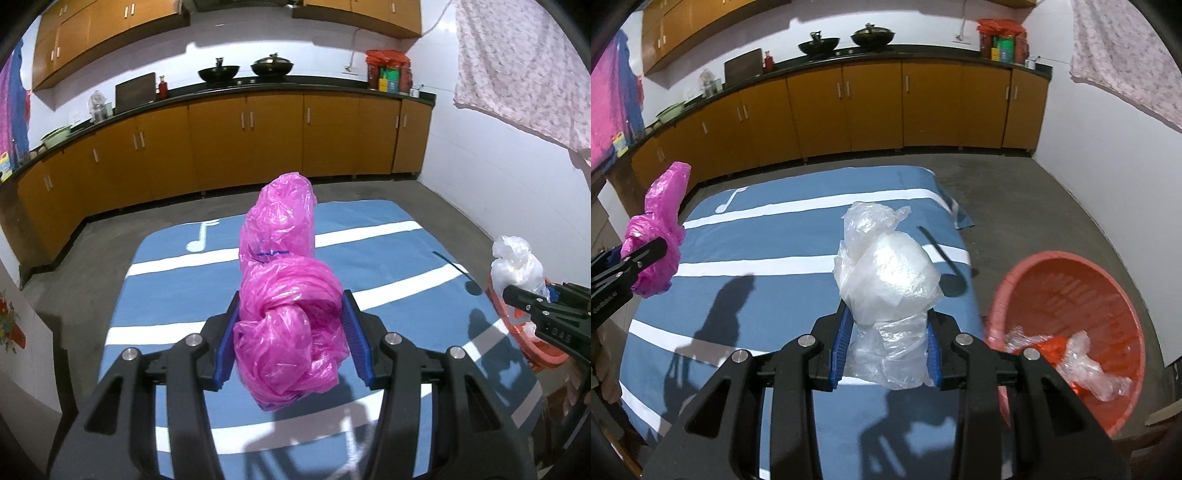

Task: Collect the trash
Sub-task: 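Carry the pink and white bags over the orange basket and open both tools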

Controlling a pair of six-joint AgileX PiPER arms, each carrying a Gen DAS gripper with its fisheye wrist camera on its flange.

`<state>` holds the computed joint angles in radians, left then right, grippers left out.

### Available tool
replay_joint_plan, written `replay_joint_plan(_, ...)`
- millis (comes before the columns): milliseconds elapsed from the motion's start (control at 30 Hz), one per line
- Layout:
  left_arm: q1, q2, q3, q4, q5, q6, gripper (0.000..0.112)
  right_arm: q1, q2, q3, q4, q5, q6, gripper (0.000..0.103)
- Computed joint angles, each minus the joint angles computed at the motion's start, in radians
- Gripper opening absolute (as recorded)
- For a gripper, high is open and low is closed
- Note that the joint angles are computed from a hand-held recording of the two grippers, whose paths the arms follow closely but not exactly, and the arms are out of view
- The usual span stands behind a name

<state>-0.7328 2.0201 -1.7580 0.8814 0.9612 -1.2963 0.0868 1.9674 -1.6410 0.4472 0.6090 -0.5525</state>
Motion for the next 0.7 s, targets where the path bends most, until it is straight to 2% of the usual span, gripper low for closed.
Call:
replay_joint_plan(633, -0.094, 0.292, -0.539, -0.108, 0.153, 0.242, 0.051, -0.222, -0.074, 0.106, 0.127, -0.002, -0.142, 0.035)
replay_joint_plan(700, -0.103, 0.353, -0.656, -0.131, 0.187, 0.292, 0.051, -0.240, -0.072, 0.106, 0.132, 0.000, -0.149, 0.035)
